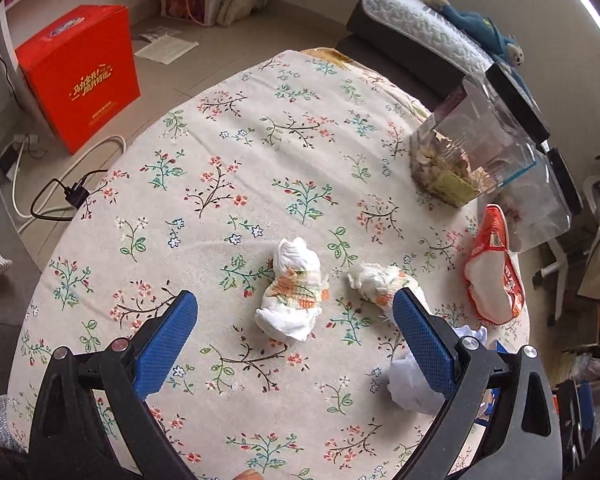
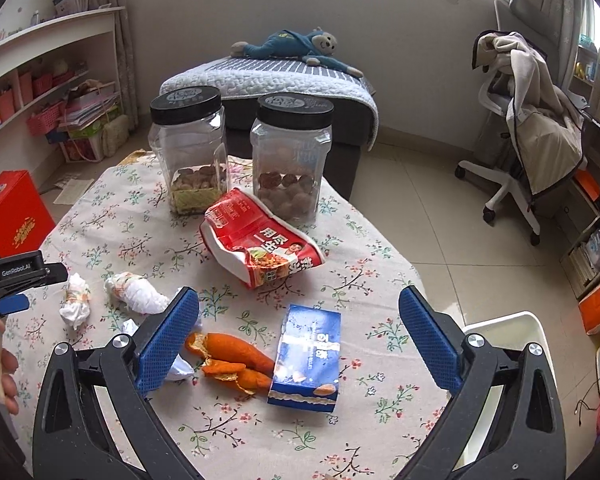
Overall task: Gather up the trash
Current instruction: 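Return both tools to the table and grasp the rolled tissue with the left tool, then lift the rolled tissue with the left tool while the right tool grasps the blue biscuit box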
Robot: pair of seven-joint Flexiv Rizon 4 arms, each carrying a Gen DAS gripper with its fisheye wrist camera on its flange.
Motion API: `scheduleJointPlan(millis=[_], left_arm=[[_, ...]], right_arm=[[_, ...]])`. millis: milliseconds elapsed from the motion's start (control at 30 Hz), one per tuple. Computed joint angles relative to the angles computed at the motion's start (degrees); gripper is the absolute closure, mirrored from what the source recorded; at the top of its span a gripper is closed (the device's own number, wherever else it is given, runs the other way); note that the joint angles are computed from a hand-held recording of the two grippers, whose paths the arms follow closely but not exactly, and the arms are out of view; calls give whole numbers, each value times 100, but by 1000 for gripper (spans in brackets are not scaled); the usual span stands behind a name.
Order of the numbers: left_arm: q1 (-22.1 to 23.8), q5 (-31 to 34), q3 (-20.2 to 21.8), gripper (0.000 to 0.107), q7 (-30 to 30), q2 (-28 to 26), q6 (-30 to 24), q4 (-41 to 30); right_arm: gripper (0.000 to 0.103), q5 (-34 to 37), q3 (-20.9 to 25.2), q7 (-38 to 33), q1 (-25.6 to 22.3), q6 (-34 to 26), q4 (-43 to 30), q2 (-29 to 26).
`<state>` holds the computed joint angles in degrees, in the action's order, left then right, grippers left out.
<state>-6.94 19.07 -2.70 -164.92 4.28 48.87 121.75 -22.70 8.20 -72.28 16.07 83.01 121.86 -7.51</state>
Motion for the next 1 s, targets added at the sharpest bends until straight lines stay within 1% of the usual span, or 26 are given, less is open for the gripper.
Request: scheduleJointPlan(millis=[33,100,167,233,267,300,333,367,400,433,467,533,667,800,900,1000], left_arm=[[13,17,-2,12,42,-61,-38,-18],[27,8,19,12,191,-219,-57,-57],[12,-31,44,12,376,-399,-44,-107],[-21,-70,68,16,641,-591,-147,-203],[-45,-87,82,25,774,-682,-220,-251],[-67,-145,101,34,930,-762,-264,-277],[-88,-152,124,38,1054,-833,-338,-323],[-156,73,133,43,1033,-860,-481,-428],[-203,193,142,56,1116,-875,-511,-480],[-221,165,161,64,1270,-873,-408,-468],[-239,112,180,73,1354,-845,-329,-442],[-280,136,220,73,1255,-713,-187,-383],[-334,473,147,73,991,-314,-69,-440],[-339,612,-52,73,992,-4,71,-526],[-348,616,-188,73,1054,72,85,-575],[-372,568,-266,73,1099,79,27,-578]], right_arm=[[7,387,204,-323,-74,-191,-111,-38],[7,931,439,-814,-121,-496,-285,-100],[7,1167,499,-1085,-79,-578,-334,-128],[7,1262,512,-1266,-19,-614,-343,-139],[7,1273,503,-1326,15,-704,-367,-143],[7,1143,422,-1264,76,-811,-380,-149],[7,1007,340,-1187,121,-926,-401,-163],[7,966,295,-1148,131,-1043,-445,-187],[7,1075,298,-1197,95,-1181,-538,-230],[7,1239,315,-1252,50,-1351,-651,-276],[7,1447,341,-1323,-7,-1546,-780,-322],[7,1897,391,-1507,-131,-1934,-1066,-405],[7,2561,389,-1723,-315,-2671,-1554,-546],[7,2642,275,-1476,-300,-2927,-1664,-713],[7,2690,246,-1250,-284,-3120,-1774,-913],[7,2584,201,-960,-229,-3090,-1769,-1070]])
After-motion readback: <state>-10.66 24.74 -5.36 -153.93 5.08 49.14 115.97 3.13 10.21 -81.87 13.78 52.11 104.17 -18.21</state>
